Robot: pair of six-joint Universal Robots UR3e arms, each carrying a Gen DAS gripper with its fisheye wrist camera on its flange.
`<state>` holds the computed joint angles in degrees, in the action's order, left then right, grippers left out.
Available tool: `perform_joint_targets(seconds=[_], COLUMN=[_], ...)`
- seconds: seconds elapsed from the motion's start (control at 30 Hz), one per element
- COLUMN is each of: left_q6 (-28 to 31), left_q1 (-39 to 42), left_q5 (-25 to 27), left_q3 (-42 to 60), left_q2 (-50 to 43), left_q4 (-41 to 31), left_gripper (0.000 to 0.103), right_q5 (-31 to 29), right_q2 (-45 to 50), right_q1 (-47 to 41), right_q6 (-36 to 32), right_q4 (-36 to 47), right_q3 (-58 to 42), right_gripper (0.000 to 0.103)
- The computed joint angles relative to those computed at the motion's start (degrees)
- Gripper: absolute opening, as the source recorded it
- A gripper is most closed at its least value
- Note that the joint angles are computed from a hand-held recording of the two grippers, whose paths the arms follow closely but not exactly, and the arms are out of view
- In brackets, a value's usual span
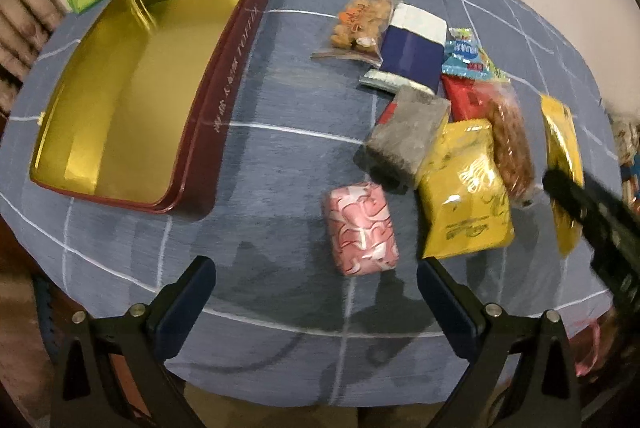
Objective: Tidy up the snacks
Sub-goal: 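Grasp the pink wrapped cake with the left gripper while the right gripper grasps the large yellow bag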
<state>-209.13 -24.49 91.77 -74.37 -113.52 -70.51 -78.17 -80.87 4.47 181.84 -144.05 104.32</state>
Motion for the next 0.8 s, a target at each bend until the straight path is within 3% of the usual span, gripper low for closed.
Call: perform_joint_targets(seconds=[0.2,0.57,0.8], left_q6=[-1.0,-3.29,-2.33], left_q1=[1.3,0.9,0.85], left_q5=[-3.08,-3.36,-4.96], left_q3=[4.02,14.09,20.53], left_q2=[-2.4,-9.76,-14.75], left_q4=[-2.96,-8.16,-10.05], left_gripper=[0.078,0.072,0.037], right_q5=[1.53,3.63,4.0], right_q2=[-3.16,-5.79,-6.48], right_q1=[-2.05,-3.76,-4.06], right_q6=[-0.11,-0.68,-0.67], right_q4=[-1.42,-1.84,-1.67], right_q3=[4.41,7.2,7.66], right_gripper=[0.055,0.055,0.055])
